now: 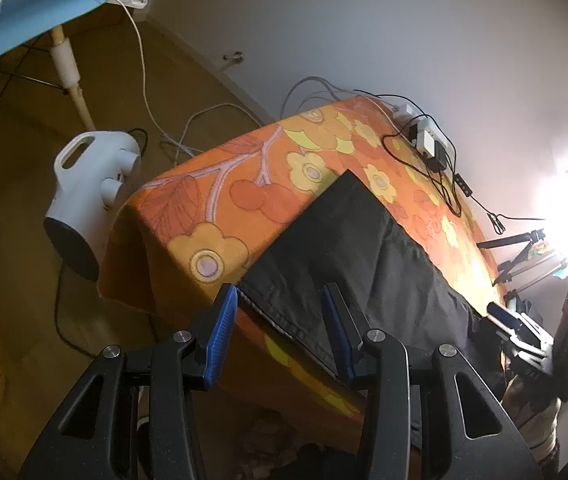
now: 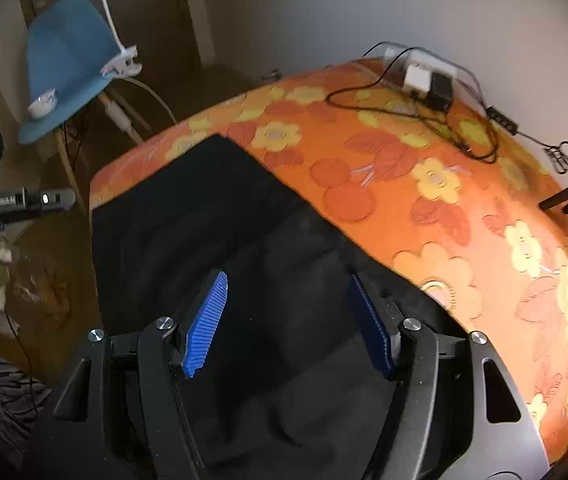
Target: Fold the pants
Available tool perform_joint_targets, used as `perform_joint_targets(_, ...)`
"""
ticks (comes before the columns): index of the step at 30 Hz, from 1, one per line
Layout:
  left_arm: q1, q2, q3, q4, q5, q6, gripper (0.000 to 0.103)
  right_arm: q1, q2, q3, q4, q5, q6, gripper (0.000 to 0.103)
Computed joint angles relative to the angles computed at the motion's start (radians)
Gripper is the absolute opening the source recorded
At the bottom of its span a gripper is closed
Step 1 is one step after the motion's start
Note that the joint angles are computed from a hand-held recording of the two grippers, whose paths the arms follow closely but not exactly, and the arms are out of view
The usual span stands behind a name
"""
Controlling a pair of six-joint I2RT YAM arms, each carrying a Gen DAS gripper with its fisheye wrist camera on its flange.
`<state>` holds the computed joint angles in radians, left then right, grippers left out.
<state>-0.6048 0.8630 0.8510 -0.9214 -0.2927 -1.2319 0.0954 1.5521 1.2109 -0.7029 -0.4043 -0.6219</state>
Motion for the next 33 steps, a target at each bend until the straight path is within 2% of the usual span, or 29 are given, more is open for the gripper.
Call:
perform_joint_targets(3,0.016,-0.014,-0.007,-0.005,0.005,0.002,0.042,-0.016,-0.008,-0.04,0.04,0.01,-0.003,0.066)
perform_joint_targets(6,0.001,-0.017,-0.002,-0.001,0.002,-0.004,0.042,-0.084,-0.011,-0.026,0.036,-0.024,-0.018,0.066)
perform_joint_targets(12,-0.084,0.078,0.038,0.05,-0.011,-0.008,0.042,-0.254,0.065,0.123,-0.022,-0.059,-0.054,0.066)
perform_joint_targets(17,-0.122,0.167,0.062,0.077,-0.002,0.003,0.042,-0.318,0.176,0.255,-0.129,-0.059,-0.119,0.066)
perform_joint_targets(21,-0.12,0.197,0.06,0.093,0.014,0.009,0.042,-0.346,0.236,0.296,-0.182,-0.047,-0.173,0.068)
perform_joint_targets(25,-0.124,0.2,0.061,0.092,0.008,0.014,0.042,-0.372,0.252,0.291,-0.184,-0.036,-0.219,0.068)
perform_joint_targets(30,-0.128,0.238,0.081,0.091,0.003,0.023,0.042,-0.391,0.304,0.336,-0.227,-0.046,-0.221,0.067)
perform_joint_targets(31,-0.131,0.246,0.084,0.093,0.003,0.023,0.042,-0.391,0.307,0.336,-0.231,-0.049,-0.223,0.063)
perform_joint_targets(33,-0.141,0.265,0.095,0.094,0.0,0.028,0.042,-0.386,0.308,0.331,-0.237,-0.046,-0.221,0.026)
